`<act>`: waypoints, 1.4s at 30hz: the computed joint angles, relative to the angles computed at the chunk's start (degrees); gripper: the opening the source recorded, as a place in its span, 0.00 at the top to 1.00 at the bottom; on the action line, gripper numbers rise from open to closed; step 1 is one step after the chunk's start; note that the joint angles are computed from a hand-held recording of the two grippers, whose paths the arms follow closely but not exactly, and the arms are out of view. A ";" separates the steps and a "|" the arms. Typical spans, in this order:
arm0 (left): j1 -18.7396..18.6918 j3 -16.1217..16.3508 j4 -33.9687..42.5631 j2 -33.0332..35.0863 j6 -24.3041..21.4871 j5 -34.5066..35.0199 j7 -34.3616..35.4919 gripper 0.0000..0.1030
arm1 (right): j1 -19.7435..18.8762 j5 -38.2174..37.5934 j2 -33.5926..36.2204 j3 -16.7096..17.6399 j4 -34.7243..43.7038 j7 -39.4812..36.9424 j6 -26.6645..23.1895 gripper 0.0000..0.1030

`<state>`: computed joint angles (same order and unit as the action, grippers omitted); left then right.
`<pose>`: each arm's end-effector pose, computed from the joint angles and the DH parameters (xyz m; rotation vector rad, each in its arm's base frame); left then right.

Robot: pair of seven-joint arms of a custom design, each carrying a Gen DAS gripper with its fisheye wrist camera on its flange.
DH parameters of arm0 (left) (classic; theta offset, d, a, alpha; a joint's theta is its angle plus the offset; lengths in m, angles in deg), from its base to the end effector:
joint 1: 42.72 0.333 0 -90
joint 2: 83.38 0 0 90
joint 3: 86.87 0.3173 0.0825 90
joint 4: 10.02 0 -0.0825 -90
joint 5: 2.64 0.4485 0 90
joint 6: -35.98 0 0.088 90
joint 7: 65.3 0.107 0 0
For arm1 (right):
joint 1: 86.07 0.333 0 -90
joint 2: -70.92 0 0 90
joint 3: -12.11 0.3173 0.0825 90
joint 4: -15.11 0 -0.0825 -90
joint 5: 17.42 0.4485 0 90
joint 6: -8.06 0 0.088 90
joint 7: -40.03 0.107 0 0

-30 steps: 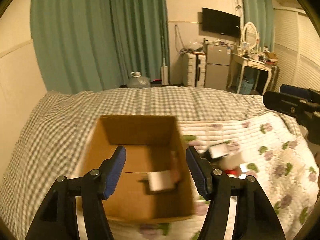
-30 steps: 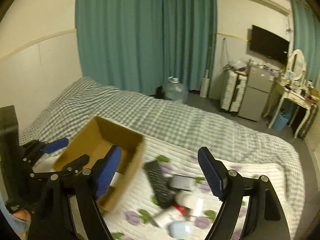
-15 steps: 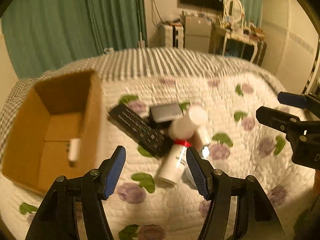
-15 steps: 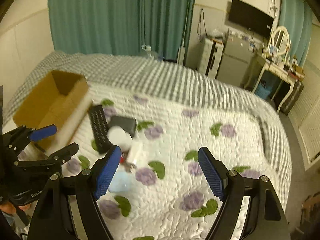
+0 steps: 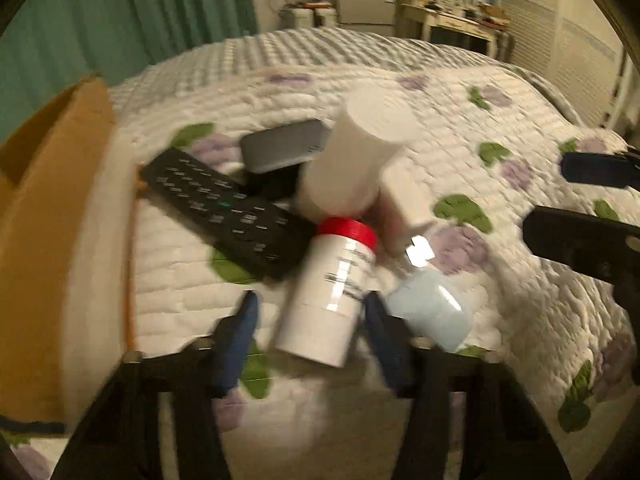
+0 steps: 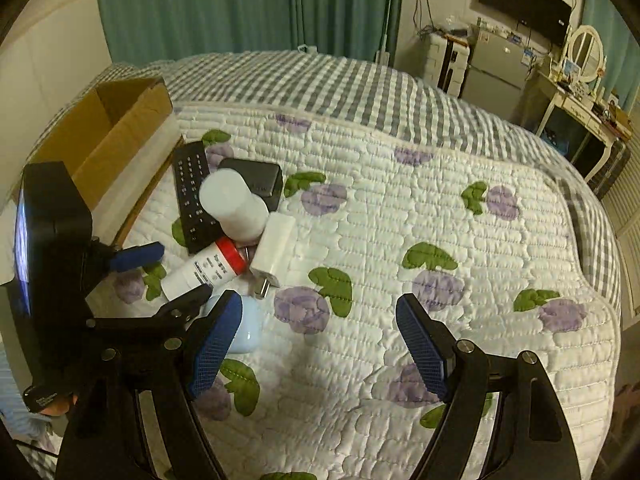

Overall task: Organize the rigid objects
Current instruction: 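Grasp the red-capped white bottle with the left gripper while the right grasps the blue earbud case, then lower the bottle into the box and open the left gripper while the right releases the earbud case inside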

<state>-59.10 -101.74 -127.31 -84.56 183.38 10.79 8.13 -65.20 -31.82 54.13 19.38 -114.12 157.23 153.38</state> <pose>0.5496 -0.3389 0.4820 -1.4752 2.2748 -0.6135 0.4956 0.2727 0.5218 -2.0195 1.6729 -0.5311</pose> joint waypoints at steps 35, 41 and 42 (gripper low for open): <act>3.74 -1.60 -12.44 -12.96 1.93 -7.44 3.64 0.64 | 3.64 8.94 12.68 0.82 9.13 -10.97 -8.37 0.49; 3.71 -1.85 -13.60 -15.46 2.33 -8.22 4.23 0.65 | 3.64 6.78 8.74 1.10 5.50 -8.83 -5.51 0.49; 3.73 -1.97 -13.68 -15.79 2.23 -8.28 4.24 0.65 | 3.49 5.22 7.44 1.37 4.47 -7.23 -4.81 0.49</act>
